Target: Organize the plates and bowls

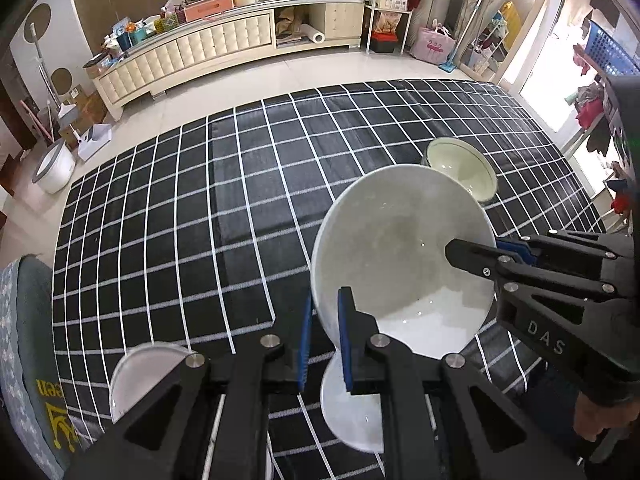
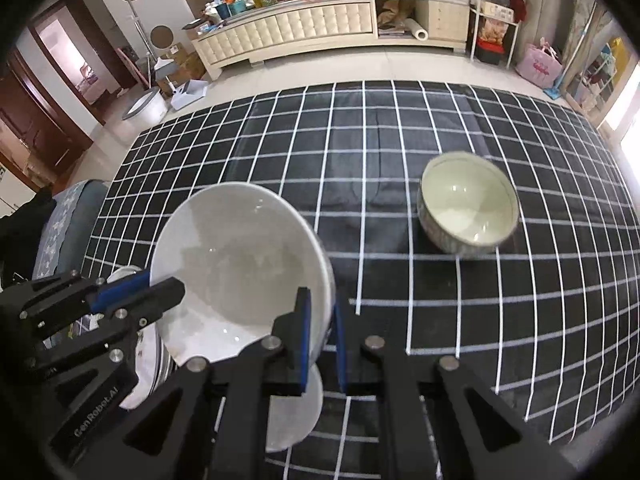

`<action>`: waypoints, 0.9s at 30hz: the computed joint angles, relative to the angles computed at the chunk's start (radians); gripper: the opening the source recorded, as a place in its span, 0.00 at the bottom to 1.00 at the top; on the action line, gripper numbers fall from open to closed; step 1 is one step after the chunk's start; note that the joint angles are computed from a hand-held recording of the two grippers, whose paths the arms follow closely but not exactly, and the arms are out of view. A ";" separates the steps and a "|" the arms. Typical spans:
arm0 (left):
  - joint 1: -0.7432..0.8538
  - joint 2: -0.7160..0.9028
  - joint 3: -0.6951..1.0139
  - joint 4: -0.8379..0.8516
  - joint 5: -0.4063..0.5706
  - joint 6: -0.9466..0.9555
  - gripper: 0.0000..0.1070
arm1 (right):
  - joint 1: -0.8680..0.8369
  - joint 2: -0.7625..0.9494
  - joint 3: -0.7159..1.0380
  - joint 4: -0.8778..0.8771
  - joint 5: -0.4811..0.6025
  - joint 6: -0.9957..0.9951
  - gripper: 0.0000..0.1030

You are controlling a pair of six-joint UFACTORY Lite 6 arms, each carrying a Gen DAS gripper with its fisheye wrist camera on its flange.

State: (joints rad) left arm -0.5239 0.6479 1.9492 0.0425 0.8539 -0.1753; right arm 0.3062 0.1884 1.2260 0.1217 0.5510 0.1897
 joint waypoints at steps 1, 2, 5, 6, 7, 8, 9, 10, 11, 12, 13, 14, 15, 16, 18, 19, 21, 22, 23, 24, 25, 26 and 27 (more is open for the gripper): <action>-0.004 -0.031 -0.048 0.002 -0.016 -0.007 0.10 | 0.009 -0.013 -0.015 -0.011 -0.002 0.017 0.14; -0.009 -0.058 -0.092 0.006 -0.030 -0.014 0.10 | 0.019 -0.029 -0.039 -0.021 -0.008 0.032 0.14; -0.021 -0.136 -0.214 0.011 -0.068 -0.032 0.10 | 0.045 -0.072 -0.106 -0.034 -0.025 0.071 0.14; -0.025 -0.155 -0.245 0.012 -0.078 -0.039 0.10 | 0.058 -0.084 -0.126 -0.041 -0.031 0.090 0.14; -0.027 -0.175 -0.278 0.012 -0.088 -0.043 0.10 | 0.060 -0.092 -0.142 -0.036 -0.033 0.089 0.14; -0.030 -0.196 -0.315 0.013 -0.101 -0.049 0.10 | 0.066 -0.098 -0.159 -0.032 -0.038 0.093 0.14; -0.031 -0.220 -0.356 0.010 -0.115 -0.053 0.10 | 0.074 -0.103 -0.174 -0.030 -0.041 0.100 0.14; -0.032 -0.238 -0.390 0.006 -0.126 -0.055 0.10 | 0.080 -0.105 -0.183 -0.027 -0.043 0.104 0.14; -0.032 -0.252 -0.417 0.003 -0.136 -0.059 0.10 | 0.084 -0.103 -0.194 -0.020 -0.047 0.102 0.14; -0.035 -0.264 -0.443 0.002 -0.147 -0.067 0.10 | 0.094 -0.112 -0.209 -0.025 -0.050 0.116 0.14; -0.035 -0.276 -0.468 -0.002 -0.157 -0.068 0.10 | 0.101 -0.113 -0.217 -0.029 -0.051 0.126 0.14; -0.038 -0.280 -0.481 -0.004 -0.163 -0.072 0.10 | 0.107 -0.116 -0.228 -0.034 -0.056 0.136 0.14; -0.038 -0.290 -0.505 -0.011 -0.173 -0.071 0.10 | 0.114 -0.118 -0.237 -0.037 -0.058 0.146 0.14; -0.037 -0.305 -0.532 -0.017 -0.184 -0.068 0.10 | 0.117 -0.116 -0.243 -0.033 -0.061 0.148 0.14; -0.037 -0.328 -0.576 -0.024 -0.203 -0.069 0.10 | 0.132 -0.115 -0.254 -0.044 -0.064 0.174 0.14; -0.038 -0.329 -0.583 -0.023 -0.207 -0.071 0.10 | 0.136 -0.112 -0.255 -0.049 -0.064 0.183 0.14; -0.045 -0.335 -0.603 -0.014 -0.216 -0.080 0.10 | 0.140 -0.112 -0.263 -0.053 -0.065 0.192 0.14; -0.047 -0.338 -0.614 -0.012 -0.220 -0.081 0.10 | 0.142 -0.109 -0.264 -0.049 -0.065 0.192 0.14; -0.047 -0.338 -0.618 -0.013 -0.222 -0.079 0.10 | 0.145 -0.108 -0.268 -0.046 -0.068 0.191 0.14; -0.043 -0.335 -0.621 -0.020 -0.224 -0.070 0.10 | 0.146 -0.107 -0.272 -0.038 -0.070 0.189 0.14; -0.041 -0.334 -0.623 -0.027 -0.224 -0.066 0.10 | 0.149 -0.103 -0.273 -0.034 -0.071 0.189 0.14; -0.039 -0.332 -0.624 -0.033 -0.223 -0.064 0.10 | 0.151 -0.103 -0.276 -0.034 -0.073 0.191 0.14; -0.035 -0.329 -0.623 -0.039 -0.223 -0.059 0.10 | 0.153 -0.099 -0.278 -0.037 -0.074 0.196 0.14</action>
State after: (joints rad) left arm -0.5588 0.3184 1.3266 0.0032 0.6314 -0.2347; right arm 0.4594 0.0894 0.9482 0.0846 0.4774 0.3858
